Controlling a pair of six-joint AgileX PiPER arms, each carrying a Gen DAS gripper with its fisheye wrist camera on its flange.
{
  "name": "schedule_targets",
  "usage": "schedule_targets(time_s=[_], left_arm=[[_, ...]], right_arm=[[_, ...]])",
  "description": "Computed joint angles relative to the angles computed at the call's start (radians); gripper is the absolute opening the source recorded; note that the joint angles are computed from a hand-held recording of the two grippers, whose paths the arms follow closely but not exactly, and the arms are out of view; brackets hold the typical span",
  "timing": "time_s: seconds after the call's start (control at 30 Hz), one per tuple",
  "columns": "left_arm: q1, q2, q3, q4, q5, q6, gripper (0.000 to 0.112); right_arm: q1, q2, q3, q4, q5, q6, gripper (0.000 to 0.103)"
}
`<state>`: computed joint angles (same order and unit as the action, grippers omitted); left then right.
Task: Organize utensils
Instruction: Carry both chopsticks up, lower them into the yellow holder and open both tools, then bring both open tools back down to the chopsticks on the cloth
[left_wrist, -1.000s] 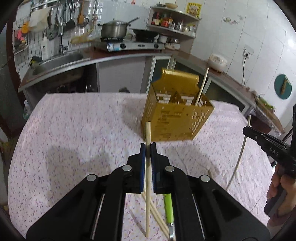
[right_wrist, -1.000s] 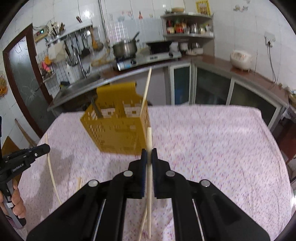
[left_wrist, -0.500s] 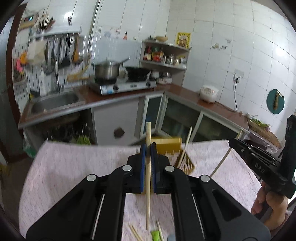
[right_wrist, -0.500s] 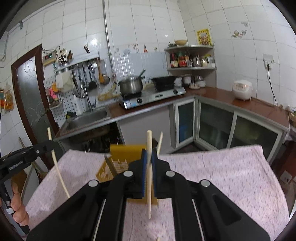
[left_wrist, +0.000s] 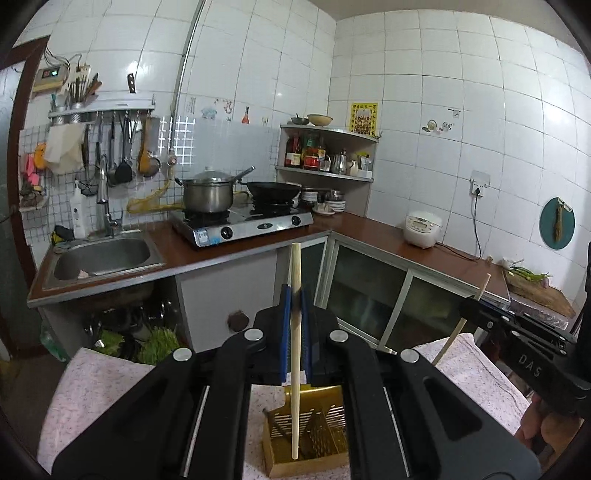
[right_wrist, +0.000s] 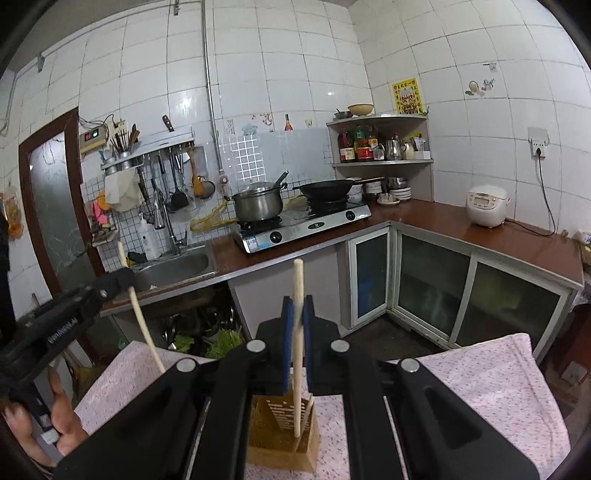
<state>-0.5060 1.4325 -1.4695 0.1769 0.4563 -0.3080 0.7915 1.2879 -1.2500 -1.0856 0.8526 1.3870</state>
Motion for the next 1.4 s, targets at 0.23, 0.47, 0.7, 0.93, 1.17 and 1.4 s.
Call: schedule_targets(time_s=[0.23, 0.47, 0.7, 0.93, 1.17, 1.4], left_arm=[[0.038, 0.047, 0.12, -0.072, -0.141, 0.059, 0.004], [0.076, 0.076, 0.238, -0.295, -0.212, 0.269, 0.004], [0.109, 0.098, 0.29, -0.475, -0.188, 0.414, 0.004], [0.116, 0.027, 0.35, -0.36, -0.138, 0.305, 0.035], [0.172, -0.113, 0.428, -0.34, 0.028, 0.266, 0.069], [0.238, -0.243, 0.628, -0.358, 0.091, 0.283, 0.083]], right_arm=[[-0.069, 0.044, 0.085, 0.019, -0.127, 0.029, 0.006], [-0.101, 0.088, 0.189, 0.012, -0.228, 0.089, 0.006], [-0.089, 0.123, 0.247, -0.048, -0.243, 0.196, 0.006], [-0.084, 0.067, 0.29, 0.016, -0.231, 0.193, 0.044], [0.028, -0.041, 0.328, 0.104, -0.049, 0.169, 0.055], [0.171, -0.054, 0.466, 0.178, 0.04, 0.254, 0.055]])
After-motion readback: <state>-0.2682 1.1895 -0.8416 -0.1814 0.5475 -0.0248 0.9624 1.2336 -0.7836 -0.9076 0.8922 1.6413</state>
